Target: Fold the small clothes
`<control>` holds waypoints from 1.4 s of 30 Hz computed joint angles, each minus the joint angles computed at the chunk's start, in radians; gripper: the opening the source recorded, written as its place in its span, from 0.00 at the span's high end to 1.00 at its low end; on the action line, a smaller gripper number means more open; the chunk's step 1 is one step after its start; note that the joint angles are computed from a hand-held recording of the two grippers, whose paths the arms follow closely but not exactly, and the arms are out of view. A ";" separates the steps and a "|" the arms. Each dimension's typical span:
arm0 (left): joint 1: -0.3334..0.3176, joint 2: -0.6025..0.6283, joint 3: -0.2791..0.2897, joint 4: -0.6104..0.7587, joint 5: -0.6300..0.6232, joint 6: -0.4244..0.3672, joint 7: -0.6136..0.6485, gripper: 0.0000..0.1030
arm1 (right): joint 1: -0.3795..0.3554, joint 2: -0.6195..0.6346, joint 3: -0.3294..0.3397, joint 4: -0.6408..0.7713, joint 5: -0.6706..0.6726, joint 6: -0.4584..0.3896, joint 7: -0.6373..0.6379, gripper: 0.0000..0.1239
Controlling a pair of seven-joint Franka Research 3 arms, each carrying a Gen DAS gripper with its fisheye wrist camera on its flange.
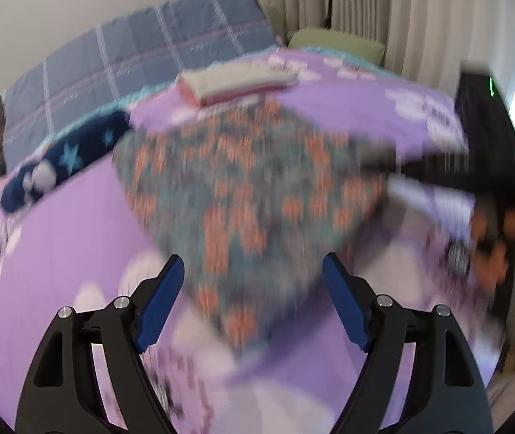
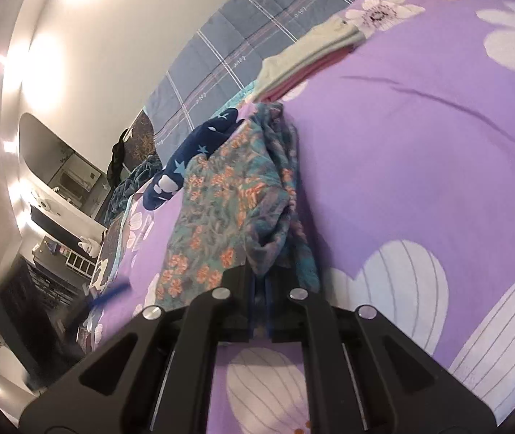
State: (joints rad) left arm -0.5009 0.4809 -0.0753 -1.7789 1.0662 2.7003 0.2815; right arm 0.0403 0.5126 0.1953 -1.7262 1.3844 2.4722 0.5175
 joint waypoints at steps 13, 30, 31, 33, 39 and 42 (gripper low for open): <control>-0.045 0.032 0.003 0.010 0.105 -0.266 -0.221 0.23 | 0.012 -0.048 -0.008 0.011 0.021 -0.009 -0.003 0.97; -0.024 0.010 -0.027 -0.024 0.085 -0.318 -0.246 0.23 | -0.012 -0.030 -0.009 -0.002 -0.040 -0.040 0.084 0.97; -0.022 0.008 -0.027 -0.027 0.086 -0.313 -0.249 0.23 | -0.008 -0.027 -0.013 -0.003 -0.046 -0.035 0.082 0.97; -0.016 0.004 -0.028 -0.035 0.086 -0.301 -0.253 0.23 | 0.014 -0.011 -0.029 -0.002 -0.096 -0.004 0.112 0.97; 0.008 -0.049 -0.037 -0.106 0.083 -0.228 -0.274 0.23 | -0.002 0.008 -0.022 -0.010 -0.203 0.014 0.165 0.87; 0.011 -0.121 -0.045 -0.168 0.137 -0.171 -0.299 0.32 | 0.002 -0.049 -0.004 -0.051 -0.157 0.124 0.051 0.86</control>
State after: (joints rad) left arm -0.4896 0.3603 -0.1207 -1.9474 1.2030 2.5296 -0.0173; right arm 0.0423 0.4640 0.1912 -1.7770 1.2274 2.5962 0.5681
